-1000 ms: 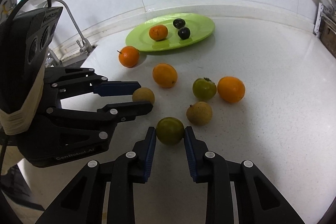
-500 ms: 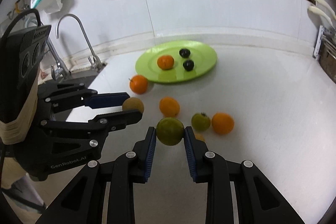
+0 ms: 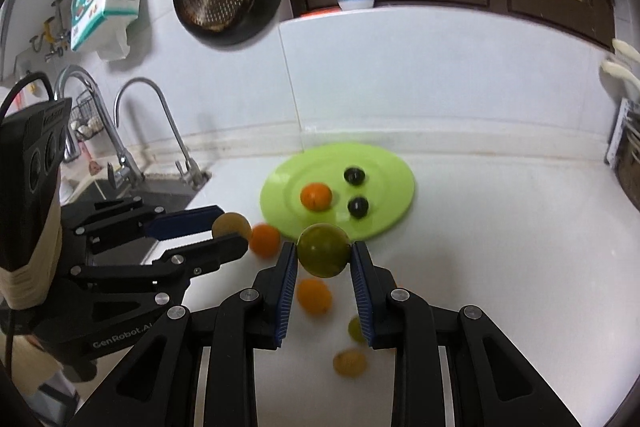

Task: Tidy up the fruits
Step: 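Place the brown fruit on the plate with the left tool while the right tool releases the green fruit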

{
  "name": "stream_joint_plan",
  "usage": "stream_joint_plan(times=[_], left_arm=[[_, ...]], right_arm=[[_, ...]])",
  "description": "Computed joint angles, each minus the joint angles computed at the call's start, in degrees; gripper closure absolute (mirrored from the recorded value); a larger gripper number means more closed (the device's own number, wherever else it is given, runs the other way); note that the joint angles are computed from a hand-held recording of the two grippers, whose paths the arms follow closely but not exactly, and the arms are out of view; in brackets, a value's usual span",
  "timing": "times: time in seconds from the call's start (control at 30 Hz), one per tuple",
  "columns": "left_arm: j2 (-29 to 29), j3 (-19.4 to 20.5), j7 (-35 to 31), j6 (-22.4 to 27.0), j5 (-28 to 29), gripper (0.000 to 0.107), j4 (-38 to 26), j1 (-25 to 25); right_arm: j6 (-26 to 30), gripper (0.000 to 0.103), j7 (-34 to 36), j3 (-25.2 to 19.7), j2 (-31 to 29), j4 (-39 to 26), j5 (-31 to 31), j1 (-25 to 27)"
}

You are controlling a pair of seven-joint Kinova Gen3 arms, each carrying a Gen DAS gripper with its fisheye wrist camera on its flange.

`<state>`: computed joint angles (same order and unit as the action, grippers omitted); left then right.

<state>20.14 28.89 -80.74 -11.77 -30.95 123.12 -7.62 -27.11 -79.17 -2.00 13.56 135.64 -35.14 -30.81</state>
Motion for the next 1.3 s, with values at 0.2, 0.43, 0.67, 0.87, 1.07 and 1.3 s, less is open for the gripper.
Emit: stream_joint_plan(times=[0.2, 0.43, 0.67, 0.87, 1.07, 1.3], left_arm=[[0.9, -2.7, -0.7, 1.2, 3.0, 0.078, -3.6, 2.2], [3.6, -3.5, -4.6, 5.6, 8.0, 0.078, -10.1, 3.8], [9.3, 0.3, -9.2, 13.6, 12.1, 0.078, -19.3, 1.8], [15.9, 0.3, -13.6, 22.1, 16.4, 0.078, -29.0, 3.1], [20.9, -4.8, -15.2, 28.5, 20.5, 0.078, -37.2, 8.1], [24.7, -10.3, -16.8, 33.9, 25.2, 0.078, -43.5, 12.5]], right_arm=[[2.5, 0.075, 1.5, 1.1, 0.3, -3.7, 2.9, 2.0], [9.1, 0.074, -1.6, 1.3, 2.6, -10.7, 10.0, 7.0], [17.0, 0.074, -8.3, 0.4, 6.9, -19.1, 18.9, 12.3], [25.5, 0.074, -13.2, -3.4, 12.3, -27.3, 25.2, 18.2], [32.4, 0.074, -15.9, -6.1, 17.8, -34.2, 28.6, 22.0], [37.0, 0.074, -17.7, -4.9, 22.2, -39.2, 29.7, 21.9]])
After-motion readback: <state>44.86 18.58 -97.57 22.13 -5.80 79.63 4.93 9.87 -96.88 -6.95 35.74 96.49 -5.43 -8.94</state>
